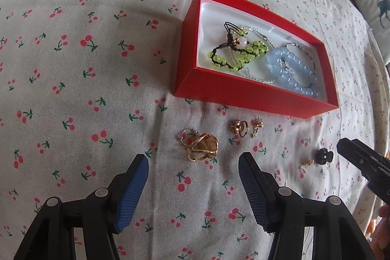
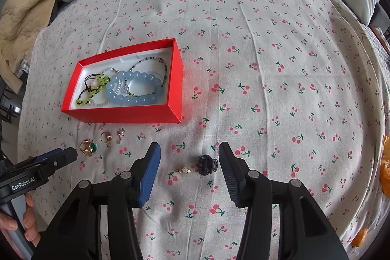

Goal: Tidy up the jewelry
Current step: 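Grasp the gold ring with the left tool while the right tool grasps the black hair clip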

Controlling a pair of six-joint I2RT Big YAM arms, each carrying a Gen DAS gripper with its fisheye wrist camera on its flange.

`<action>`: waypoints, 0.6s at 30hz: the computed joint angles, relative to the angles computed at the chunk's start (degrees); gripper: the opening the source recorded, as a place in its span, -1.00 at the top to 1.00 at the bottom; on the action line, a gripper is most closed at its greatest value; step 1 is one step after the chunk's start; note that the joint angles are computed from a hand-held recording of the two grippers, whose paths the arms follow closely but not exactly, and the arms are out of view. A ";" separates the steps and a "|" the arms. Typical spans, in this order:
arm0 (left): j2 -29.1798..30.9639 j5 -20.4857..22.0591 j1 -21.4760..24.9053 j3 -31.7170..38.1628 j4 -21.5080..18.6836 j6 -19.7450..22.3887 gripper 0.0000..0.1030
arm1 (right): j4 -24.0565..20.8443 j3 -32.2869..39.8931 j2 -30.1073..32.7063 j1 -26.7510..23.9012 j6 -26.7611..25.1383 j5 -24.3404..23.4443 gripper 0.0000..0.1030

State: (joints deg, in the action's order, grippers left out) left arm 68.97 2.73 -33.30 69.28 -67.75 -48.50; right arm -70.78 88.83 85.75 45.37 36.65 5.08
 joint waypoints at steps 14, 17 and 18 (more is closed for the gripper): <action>1.70 1.96 -0.67 -0.91 2.86 -3.55 -0.18 | -2.58 -1.84 -0.35 -1.74 2.62 -3.18 -0.05; 2.03 2.09 -0.76 -1.03 3.51 -3.60 -0.07 | -2.82 -1.71 -0.13 -1.68 2.57 -3.15 -0.05; 2.18 1.99 -0.84 -1.07 3.76 -3.55 -0.02 | -2.84 -1.70 -0.10 -1.67 2.56 -3.24 -0.05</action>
State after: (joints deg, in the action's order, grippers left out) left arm 71.14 4.72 -34.14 68.21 -63.99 -52.05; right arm -73.62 87.13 85.65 43.70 39.21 1.83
